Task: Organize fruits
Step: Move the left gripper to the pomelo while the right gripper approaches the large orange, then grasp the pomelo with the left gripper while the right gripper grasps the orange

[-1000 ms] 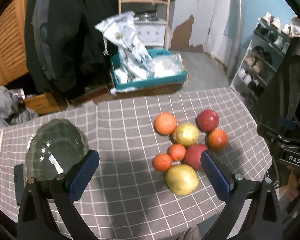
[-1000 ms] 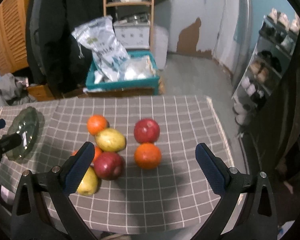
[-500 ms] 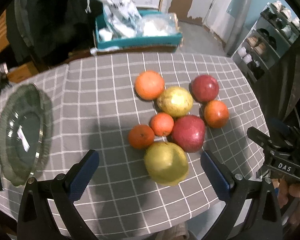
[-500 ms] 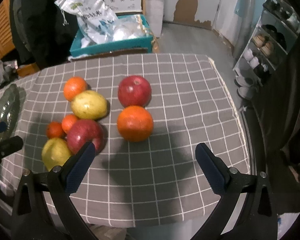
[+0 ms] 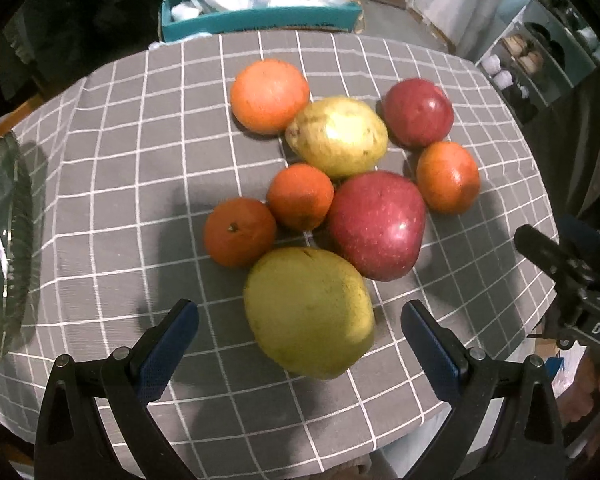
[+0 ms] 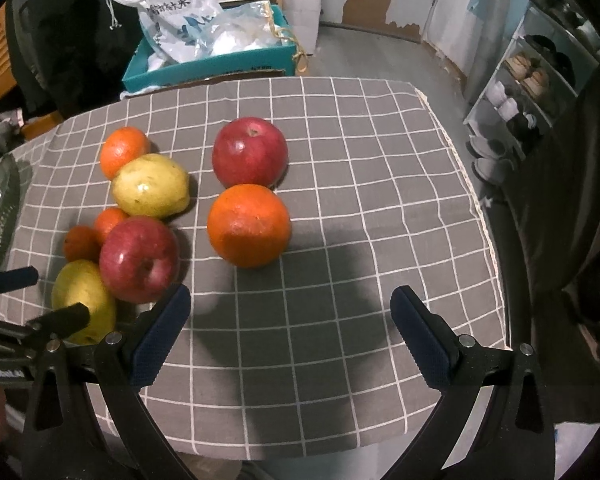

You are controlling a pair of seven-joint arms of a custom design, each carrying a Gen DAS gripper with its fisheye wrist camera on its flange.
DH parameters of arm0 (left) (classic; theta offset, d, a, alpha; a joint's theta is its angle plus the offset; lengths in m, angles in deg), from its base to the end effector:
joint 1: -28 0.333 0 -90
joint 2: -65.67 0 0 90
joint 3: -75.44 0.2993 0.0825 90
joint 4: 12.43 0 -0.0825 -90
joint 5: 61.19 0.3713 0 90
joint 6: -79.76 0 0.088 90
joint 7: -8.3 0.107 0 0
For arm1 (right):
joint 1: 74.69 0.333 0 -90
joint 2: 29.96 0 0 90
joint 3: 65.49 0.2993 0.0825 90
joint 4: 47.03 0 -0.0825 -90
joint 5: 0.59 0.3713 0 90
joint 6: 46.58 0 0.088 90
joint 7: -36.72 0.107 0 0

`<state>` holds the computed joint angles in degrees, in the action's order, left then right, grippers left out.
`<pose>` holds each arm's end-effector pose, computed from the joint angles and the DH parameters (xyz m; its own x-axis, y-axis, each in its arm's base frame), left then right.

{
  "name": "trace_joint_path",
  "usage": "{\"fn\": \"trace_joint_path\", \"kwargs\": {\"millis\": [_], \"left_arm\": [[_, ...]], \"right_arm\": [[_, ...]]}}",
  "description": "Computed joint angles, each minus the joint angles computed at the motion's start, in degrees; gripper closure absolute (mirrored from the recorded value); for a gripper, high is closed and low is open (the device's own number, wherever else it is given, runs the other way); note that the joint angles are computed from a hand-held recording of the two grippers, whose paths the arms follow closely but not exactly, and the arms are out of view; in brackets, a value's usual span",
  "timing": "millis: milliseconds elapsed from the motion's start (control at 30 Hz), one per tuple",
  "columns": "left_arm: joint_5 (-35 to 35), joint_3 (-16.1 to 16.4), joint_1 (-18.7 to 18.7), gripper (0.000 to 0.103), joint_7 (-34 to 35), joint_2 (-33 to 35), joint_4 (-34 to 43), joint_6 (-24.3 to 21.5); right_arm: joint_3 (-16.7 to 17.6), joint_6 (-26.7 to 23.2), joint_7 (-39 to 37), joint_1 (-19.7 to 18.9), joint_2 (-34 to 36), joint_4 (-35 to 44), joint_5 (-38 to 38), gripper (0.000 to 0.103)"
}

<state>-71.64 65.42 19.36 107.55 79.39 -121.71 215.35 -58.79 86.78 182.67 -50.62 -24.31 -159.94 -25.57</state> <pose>0.5852 -0.1943 0.3883 -0.3666 -0.9170 0.1573 -0.9159 0.3260 -0.2342 0.5117 0.2943 0.4384 -0.1871 -0.9818 0.0337 -0.8974 0.1568 -0.4124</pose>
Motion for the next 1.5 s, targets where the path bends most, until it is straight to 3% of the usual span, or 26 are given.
{"fn": "trace_joint_path", "kwargs": {"millis": [300,733,933,1233,1500], "left_arm": [[-2.24,-0.53,0.33,0.024,1.27,3.78,2.66,-3.81],[-4.19,-0.49,0.94,0.025,5.38,1.65,0.35,-1.39],[-4.91,-0.36,1.44,0.026,7.71,-0.19,-0.52,1.17],[-6.60,0.13,2.95,0.027,10.74,-1.22,-0.52,3.37],[-6.16,0.42,2.75,0.027,8.46,-0.66,0.18,4.79]], "right_arm": [[-0.24,1.27,-2.19,-0.22,2.34,1.52,1.71,0.003],[-1.00,3.62,-10.68,-1.64,11.01,8.17,7.21,0.003],[-1.27,3.12,-13.68,-1.72,14.68,11.44,10.03,0.010],[-2.10,1.12,-13.15,-0.95,16.68,13.58,11.26,0.035],[-2.48,2.02,-9.90,0.13,14.01,11.01,8.23,0.039]]}}
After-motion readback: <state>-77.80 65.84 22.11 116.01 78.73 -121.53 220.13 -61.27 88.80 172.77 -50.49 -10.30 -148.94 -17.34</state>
